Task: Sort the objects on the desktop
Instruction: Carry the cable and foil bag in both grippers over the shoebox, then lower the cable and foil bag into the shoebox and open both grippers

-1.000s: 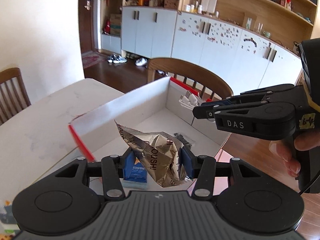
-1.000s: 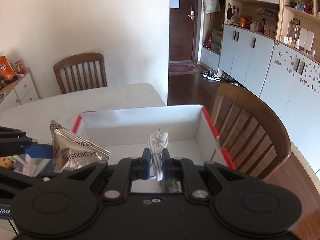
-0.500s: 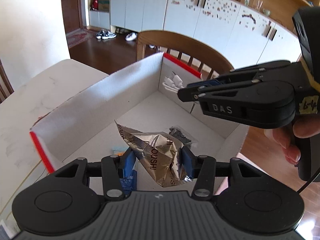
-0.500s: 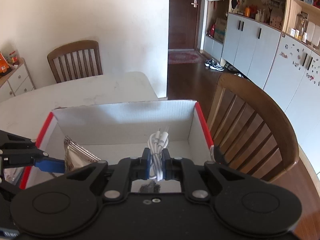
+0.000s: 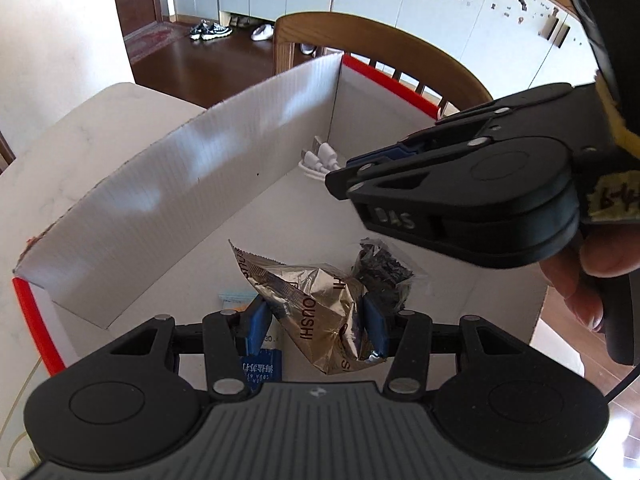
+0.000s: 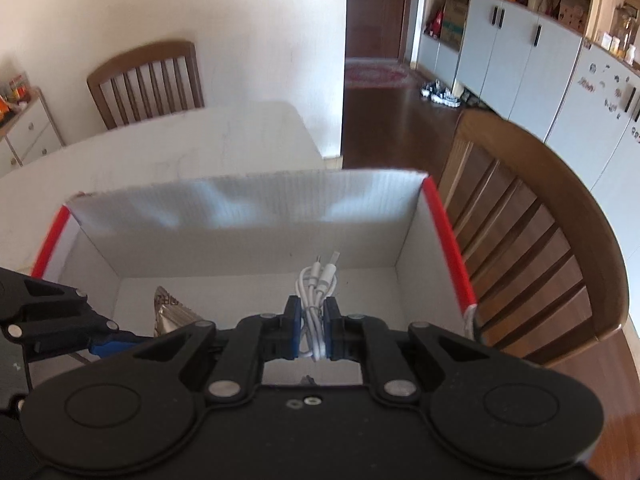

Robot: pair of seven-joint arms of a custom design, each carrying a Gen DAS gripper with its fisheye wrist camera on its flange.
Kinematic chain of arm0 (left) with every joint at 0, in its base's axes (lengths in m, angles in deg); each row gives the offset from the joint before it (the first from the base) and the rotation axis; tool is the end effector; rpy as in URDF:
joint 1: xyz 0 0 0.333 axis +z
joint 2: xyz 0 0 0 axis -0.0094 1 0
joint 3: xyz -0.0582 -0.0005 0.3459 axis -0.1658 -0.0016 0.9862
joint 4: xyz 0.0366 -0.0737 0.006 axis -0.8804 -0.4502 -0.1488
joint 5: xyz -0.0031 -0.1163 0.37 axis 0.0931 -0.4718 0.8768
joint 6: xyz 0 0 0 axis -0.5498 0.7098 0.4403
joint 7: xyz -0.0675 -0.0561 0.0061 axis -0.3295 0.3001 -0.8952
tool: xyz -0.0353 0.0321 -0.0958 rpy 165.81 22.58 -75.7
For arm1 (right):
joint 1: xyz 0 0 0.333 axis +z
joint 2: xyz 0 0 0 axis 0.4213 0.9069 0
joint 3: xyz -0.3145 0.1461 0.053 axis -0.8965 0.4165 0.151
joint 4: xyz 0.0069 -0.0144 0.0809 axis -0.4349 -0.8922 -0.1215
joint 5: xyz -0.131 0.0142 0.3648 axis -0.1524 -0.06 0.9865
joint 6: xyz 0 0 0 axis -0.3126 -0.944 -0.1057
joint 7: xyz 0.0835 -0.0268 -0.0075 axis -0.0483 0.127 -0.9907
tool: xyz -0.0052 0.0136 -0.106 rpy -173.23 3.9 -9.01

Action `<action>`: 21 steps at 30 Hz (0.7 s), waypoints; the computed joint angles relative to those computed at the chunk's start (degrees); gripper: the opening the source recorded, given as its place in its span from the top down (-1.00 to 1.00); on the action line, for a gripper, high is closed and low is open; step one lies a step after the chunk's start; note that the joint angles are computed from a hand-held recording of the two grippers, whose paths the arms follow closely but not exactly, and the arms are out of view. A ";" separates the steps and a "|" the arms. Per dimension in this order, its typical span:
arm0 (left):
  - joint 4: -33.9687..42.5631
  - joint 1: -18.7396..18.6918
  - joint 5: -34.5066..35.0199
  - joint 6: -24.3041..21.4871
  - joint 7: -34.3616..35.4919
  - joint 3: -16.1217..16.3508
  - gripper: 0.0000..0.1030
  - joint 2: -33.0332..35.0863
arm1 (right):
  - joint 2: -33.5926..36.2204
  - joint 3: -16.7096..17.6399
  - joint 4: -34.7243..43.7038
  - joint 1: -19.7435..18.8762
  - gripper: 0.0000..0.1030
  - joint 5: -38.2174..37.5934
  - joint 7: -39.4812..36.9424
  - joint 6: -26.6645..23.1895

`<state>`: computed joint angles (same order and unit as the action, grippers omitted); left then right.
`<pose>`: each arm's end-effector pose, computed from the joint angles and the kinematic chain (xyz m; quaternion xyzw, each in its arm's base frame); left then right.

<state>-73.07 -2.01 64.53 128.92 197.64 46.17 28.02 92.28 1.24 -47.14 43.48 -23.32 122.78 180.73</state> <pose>0.6424 -0.1959 0.4427 -0.3920 0.8835 -0.2485 0.0627 0.5936 0.1553 0.4263 -0.6928 0.6505 -0.2028 0.2362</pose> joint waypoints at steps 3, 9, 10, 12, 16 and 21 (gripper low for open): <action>1.10 -0.13 0.55 -1.76 -0.69 0.18 0.06 0.63 | 1.16 1.25 1.60 -0.70 0.81 2.29 -2.30 -2.93; 2.43 -0.35 1.13 -4.03 -1.12 0.23 0.07 1.15 | 2.17 2.37 3.07 -1.04 0.81 5.35 -4.87 -7.02; 2.59 -0.30 1.01 -4.38 -1.18 0.22 0.07 1.21 | 2.33 2.44 3.24 -1.06 0.81 5.67 -5.07 -7.57; 2.92 -0.30 0.94 -5.11 -1.64 0.35 0.07 1.38 | 2.65 2.89 3.54 -1.42 0.81 7.20 -5.59 -8.61; 3.39 -0.04 0.46 -6.73 -2.24 0.48 0.07 1.45 | 2.84 3.13 3.51 -1.79 0.80 9.38 -6.09 -9.36; 3.39 0.22 -0.24 -7.69 -2.86 0.76 0.07 1.01 | 2.37 2.66 2.97 -1.33 0.59 8.88 -5.66 -9.32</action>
